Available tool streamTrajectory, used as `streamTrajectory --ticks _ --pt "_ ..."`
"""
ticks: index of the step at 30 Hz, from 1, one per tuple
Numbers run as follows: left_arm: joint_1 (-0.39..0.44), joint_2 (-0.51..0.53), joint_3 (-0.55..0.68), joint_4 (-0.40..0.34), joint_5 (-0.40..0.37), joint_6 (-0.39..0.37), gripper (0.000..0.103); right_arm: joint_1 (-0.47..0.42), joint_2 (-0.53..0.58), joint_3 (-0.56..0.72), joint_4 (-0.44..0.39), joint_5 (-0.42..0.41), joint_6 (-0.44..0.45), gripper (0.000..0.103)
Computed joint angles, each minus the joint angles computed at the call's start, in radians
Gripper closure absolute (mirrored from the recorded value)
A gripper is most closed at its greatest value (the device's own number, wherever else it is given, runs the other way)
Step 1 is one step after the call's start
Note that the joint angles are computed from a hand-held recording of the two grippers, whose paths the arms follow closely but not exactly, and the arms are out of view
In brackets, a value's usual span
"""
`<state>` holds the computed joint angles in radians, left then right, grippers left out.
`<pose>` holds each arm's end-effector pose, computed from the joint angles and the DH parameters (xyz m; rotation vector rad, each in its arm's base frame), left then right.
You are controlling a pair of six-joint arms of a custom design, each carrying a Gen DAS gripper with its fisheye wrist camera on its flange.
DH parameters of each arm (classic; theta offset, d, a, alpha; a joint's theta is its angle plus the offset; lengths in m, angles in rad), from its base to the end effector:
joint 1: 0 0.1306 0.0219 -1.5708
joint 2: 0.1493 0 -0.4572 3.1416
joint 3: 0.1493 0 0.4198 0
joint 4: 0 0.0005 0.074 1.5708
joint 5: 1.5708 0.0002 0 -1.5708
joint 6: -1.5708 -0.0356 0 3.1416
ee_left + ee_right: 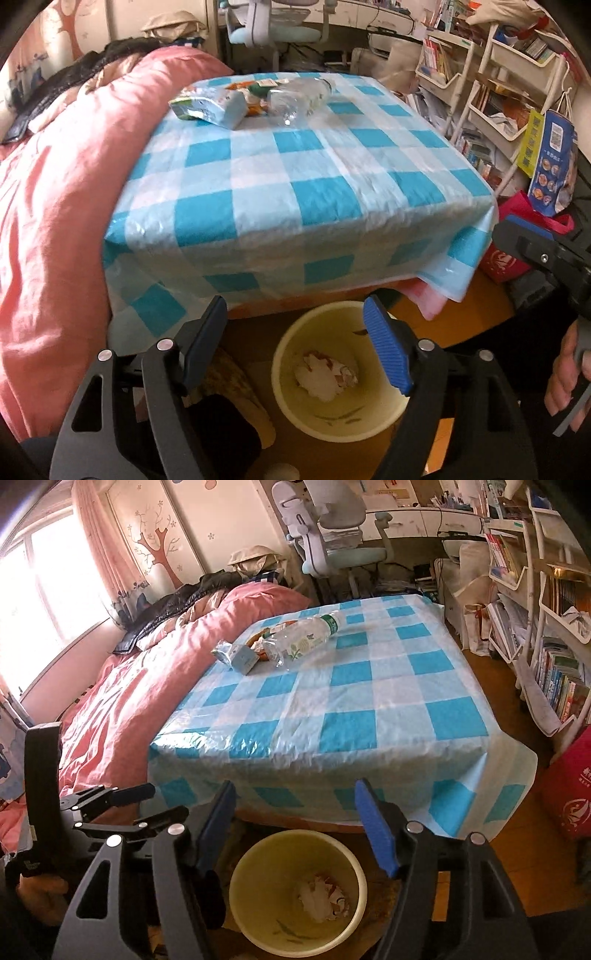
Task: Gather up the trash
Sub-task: 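Open both tools to drop the tissue and wrapper into the yellow bin, then raise both open tools back toward the trash on the table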
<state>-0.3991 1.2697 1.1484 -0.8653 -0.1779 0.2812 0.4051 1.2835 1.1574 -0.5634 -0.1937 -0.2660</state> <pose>0.3980 -0.1615 0.4407 0.0815 2.5331 -0.0412 0.4197 0.1869 0.4612 -0.2658 2.2945 0.5700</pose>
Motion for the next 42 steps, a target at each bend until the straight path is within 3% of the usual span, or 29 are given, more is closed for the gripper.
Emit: streamTrajectory --ticks 15,25,31,42 --pt "0.004 -0.021 -0.007 0.074 -0.074 0.011 0.027 0.006 -0.008 0.003 0.030 0.043 0.015 0.035" --pt "0.087 0.022 0.115 0.162 -0.149 -0.073 0.021 0.013 0.054 0.085 0.088 0.094 0.093 0.032" --pt "0.123 0.042 0.131 0.148 -0.134 0.005 0.021 0.020 0.067 0.078 0.091 0.090 0.085 0.032" --pt "0.102 0.042 0.123 0.169 -0.153 -0.003 0.020 0.019 0.071 0.083 0.093 0.089 0.069 0.031"
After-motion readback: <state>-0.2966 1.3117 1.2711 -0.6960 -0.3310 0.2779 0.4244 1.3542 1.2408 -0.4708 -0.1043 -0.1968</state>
